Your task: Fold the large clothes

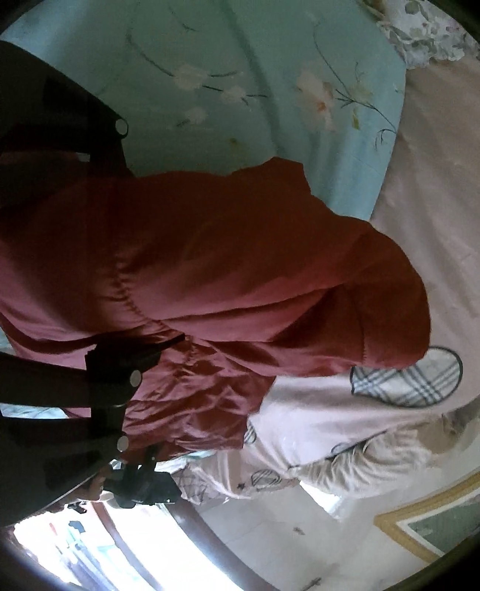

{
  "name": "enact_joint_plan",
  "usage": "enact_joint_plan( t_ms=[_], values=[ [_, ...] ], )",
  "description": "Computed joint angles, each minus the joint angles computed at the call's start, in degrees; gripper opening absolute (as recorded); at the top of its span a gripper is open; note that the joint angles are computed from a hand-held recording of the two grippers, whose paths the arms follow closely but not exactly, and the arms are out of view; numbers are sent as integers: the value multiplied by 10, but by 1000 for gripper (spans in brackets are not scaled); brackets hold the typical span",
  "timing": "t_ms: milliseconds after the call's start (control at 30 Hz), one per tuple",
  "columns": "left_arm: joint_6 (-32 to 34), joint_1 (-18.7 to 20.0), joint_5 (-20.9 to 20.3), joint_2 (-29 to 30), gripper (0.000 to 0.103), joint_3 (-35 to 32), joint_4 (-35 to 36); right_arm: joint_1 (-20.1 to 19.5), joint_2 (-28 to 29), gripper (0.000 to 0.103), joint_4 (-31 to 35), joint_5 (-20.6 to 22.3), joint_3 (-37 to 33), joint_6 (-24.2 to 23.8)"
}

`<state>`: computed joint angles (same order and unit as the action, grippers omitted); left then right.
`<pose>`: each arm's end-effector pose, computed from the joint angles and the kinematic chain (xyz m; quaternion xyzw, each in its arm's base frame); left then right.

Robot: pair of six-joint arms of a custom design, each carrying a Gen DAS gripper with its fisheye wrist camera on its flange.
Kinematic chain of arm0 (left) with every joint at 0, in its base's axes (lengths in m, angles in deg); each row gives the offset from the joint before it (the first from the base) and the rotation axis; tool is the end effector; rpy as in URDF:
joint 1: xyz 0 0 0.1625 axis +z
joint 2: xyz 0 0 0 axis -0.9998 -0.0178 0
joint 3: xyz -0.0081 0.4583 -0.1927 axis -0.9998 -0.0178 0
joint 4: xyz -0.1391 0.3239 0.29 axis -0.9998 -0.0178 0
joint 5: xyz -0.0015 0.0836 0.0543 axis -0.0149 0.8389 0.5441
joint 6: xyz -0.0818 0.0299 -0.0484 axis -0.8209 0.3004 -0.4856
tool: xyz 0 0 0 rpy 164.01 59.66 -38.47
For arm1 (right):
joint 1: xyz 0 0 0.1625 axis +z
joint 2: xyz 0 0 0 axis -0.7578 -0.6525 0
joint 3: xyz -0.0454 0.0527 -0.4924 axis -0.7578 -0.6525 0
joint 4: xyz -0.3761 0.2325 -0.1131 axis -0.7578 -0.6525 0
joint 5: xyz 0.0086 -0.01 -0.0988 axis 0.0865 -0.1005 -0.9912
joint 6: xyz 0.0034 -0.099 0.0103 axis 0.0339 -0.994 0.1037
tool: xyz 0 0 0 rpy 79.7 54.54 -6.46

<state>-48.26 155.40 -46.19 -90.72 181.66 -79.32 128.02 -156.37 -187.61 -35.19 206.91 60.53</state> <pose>-0.1046 -0.6093 0.2368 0.1818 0.9631 -0.1958 0.0321 0.0478 -0.4728 0.2307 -0.0889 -0.9368 0.3384 0.0035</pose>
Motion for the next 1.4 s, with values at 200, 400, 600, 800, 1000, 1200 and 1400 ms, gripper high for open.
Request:
enact_joint_plan(
  t_ms=[200, 400, 600, 800, 1000, 1200, 1400],
  values=[
    [-6, -2, -21, -64, 44, 52, 24, 8, -40, 45, -5, 6, 66, 6],
    [-20, -4, -36, -120, 44, 96, 52, 12, -61, 45, -38, 11, 129, 17],
    [-20, 1, -42, -155, 44, 124, 68, 9, -58, 46, -77, 20, 160, 25],
    [-23, 15, -18, -142, 45, 130, 57, -22, -38, 52, -107, 34, 169, 12],
    [-17, 16, 3, -133, 48, 140, 36, -50, -20, 60, -137, 53, 180, -4],
    [-17, 15, 11, -136, 53, 144, 32, -53, -12, 67, -154, 50, 185, -5],
    [-16, -12, 70, -142, 68, 151, 34, -34, -9, 69, -154, 26, 181, 4]
  ],
)
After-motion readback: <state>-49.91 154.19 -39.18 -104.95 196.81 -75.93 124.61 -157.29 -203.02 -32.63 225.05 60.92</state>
